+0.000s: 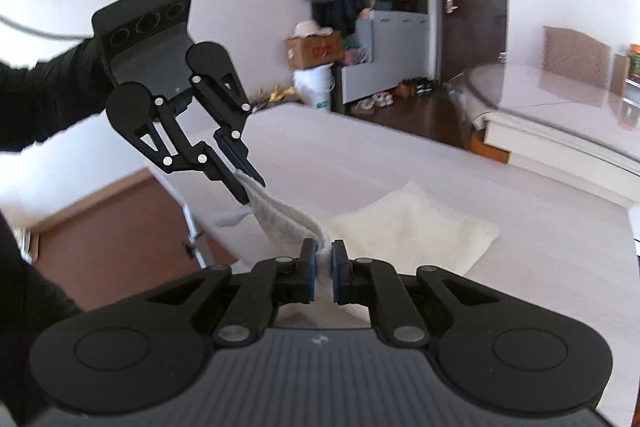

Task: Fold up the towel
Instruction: 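Lift the towel end with both grippers and fold it over onto the towel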

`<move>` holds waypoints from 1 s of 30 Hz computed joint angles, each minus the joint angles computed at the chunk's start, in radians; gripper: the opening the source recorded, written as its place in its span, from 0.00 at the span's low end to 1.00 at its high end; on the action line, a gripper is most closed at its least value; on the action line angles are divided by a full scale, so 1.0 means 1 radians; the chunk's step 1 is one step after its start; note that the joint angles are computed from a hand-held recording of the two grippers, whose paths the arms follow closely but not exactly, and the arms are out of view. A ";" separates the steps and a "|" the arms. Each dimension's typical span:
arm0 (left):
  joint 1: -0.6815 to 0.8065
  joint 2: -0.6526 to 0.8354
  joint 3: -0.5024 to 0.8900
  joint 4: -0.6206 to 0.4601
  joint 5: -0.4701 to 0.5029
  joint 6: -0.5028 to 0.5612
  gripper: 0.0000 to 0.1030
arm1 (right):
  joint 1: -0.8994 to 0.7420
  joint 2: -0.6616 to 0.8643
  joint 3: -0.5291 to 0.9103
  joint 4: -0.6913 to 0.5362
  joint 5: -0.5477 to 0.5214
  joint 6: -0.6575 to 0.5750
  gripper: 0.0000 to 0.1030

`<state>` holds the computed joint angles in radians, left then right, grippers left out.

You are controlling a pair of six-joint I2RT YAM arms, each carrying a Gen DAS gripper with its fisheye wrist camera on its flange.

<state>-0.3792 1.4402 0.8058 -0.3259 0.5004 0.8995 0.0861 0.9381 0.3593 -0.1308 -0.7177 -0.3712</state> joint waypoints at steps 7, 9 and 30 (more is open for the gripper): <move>-0.031 0.147 0.116 0.102 -0.083 -0.101 0.10 | -0.060 0.262 0.107 0.150 -0.021 0.057 0.09; -0.035 0.185 0.145 0.109 -0.095 -0.108 0.10 | -0.067 0.320 0.138 0.162 -0.021 0.056 0.09; 0.003 0.305 0.275 0.124 -0.098 -0.253 0.10 | -0.087 0.542 0.343 0.113 0.006 0.081 0.09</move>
<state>-0.3767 1.7452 1.0809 -0.2014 0.4024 0.6465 -0.0012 1.4796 0.7022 -0.0180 -0.7115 -0.2906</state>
